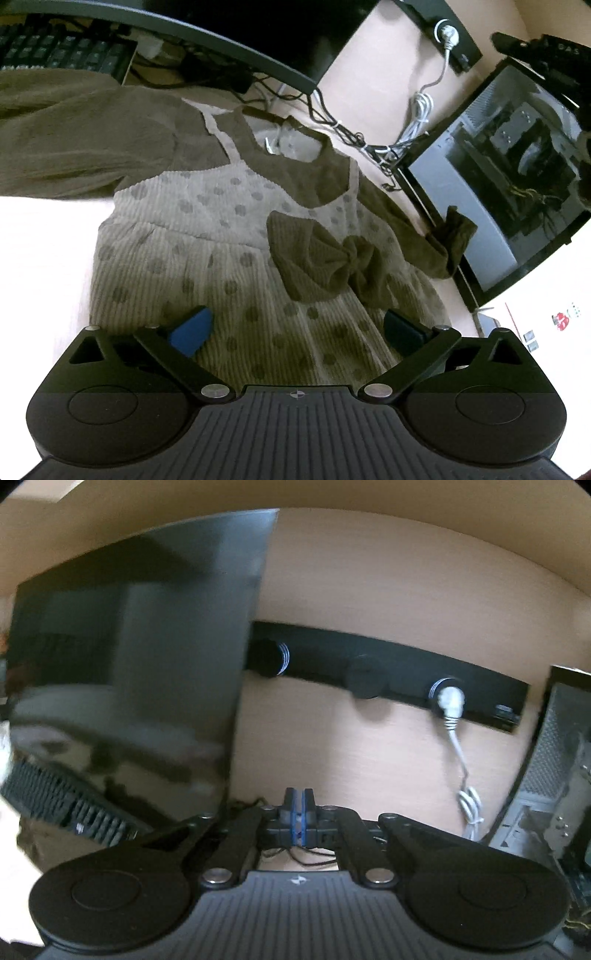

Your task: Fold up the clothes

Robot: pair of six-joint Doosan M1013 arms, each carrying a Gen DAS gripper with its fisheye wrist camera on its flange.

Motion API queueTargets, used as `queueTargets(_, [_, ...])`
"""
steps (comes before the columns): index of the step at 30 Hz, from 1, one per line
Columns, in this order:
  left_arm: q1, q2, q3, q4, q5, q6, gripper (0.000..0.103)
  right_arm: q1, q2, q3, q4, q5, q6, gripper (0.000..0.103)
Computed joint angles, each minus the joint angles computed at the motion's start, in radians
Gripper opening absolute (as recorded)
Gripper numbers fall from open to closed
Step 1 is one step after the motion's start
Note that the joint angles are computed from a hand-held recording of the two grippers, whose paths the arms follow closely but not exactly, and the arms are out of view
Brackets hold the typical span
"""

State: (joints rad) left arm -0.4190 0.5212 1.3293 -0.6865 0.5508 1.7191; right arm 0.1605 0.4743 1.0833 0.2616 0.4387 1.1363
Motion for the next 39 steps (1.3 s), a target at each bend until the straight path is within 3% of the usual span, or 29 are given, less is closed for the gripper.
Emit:
queueTargets(5, [0.01,0.001,0.005,-0.06,0.002,0.024,0.103,-0.013,-0.029,0.104,-0.191,0.046,0.281,0.018])
queueTargets(7, [0.014,0.002,0.004,-0.082,0.008,0.027,0.103,-0.02,-0.04,0.16,-0.304,0.056,0.451,0.031])
queueTargets(10, [0.016,0.004,0.001,-0.084,0.016,0.025,0.103,-0.023,-0.058,0.244,-0.531,0.071,0.751,0.042])
queueTargets(12, [0.013,0.004,-0.002,-0.061,0.019,0.014,0.103,-0.014,-0.061,0.291,-0.766,0.098,0.976,0.046])
queueTargets(17, [0.003,0.007,-0.016,0.013,0.032,-0.02,0.103,-0.016,-0.048,0.334,-1.084,0.148,1.248,0.052])
queueTargets(26, [-0.01,0.016,-0.05,0.141,0.069,-0.117,0.103,-0.028,0.02,0.267,-1.147,0.145,1.347,0.053])
queueTargets(33, [-0.015,0.019,-0.061,0.182,0.082,-0.156,0.103,-0.045,0.067,0.205,-1.062,0.144,1.293,0.052])
queueTargets(34, [-0.015,0.019,-0.062,0.185,0.082,-0.157,0.103,-0.046,0.071,0.198,-1.047,0.144,1.277,0.049])
queueTargets(35, [-0.015,0.019,-0.062,0.186,0.083,-0.157,0.103,-0.048,0.074,0.19,-1.025,0.142,1.249,0.04])
queueTargets(36, [-0.015,0.019,-0.061,0.186,0.082,-0.157,0.103,-0.051,0.075,0.183,-0.997,0.136,1.212,0.013])
queueTargets(37, [-0.015,0.018,-0.06,0.181,0.081,-0.155,0.103,-0.053,0.073,0.175,-0.957,0.124,1.174,0.007])
queueTargets(39, [-0.013,0.017,-0.056,0.166,0.076,-0.148,0.103,-0.056,0.063,0.164,-0.891,0.085,1.112,0.007])
